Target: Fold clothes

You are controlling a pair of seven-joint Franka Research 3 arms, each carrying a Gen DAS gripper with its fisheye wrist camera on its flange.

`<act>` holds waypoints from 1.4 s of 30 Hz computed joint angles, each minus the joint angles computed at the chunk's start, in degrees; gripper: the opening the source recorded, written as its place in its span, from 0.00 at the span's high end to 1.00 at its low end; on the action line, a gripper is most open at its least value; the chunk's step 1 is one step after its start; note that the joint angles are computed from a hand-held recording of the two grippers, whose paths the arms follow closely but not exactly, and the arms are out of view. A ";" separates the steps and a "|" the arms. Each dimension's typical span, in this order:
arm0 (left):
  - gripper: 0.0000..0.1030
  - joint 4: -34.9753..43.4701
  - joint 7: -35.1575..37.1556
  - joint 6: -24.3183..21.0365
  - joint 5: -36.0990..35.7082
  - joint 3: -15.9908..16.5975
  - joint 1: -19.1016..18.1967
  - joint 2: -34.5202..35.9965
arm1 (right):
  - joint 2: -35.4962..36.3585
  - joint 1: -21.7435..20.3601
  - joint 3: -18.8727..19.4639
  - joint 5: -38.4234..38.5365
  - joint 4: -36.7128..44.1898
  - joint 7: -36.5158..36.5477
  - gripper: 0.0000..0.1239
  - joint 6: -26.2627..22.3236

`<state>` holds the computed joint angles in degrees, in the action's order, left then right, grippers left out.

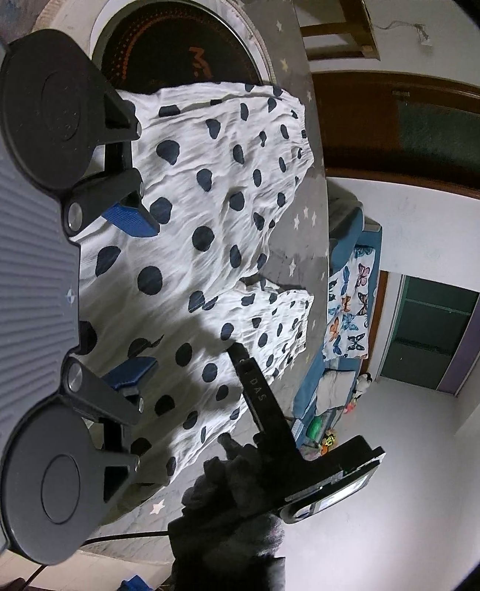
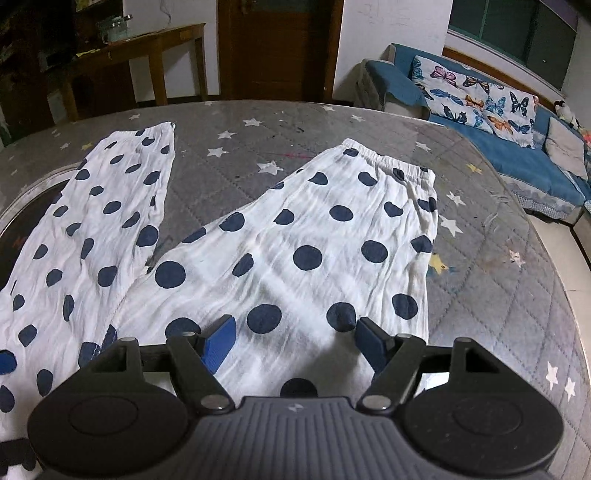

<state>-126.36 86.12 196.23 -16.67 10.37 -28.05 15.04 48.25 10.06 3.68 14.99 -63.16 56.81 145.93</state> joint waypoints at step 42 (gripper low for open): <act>0.24 -0.06 3.04 -3.06 -2.99 17.00 -17.69 1.64 | -13.08 -3.45 2.56 5.86 -20.26 -8.80 0.41 3.84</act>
<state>-126.43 89.15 193.17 -19.66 27.37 -45.73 16.68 35.18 6.61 6.24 20.84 -83.42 48.00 149.77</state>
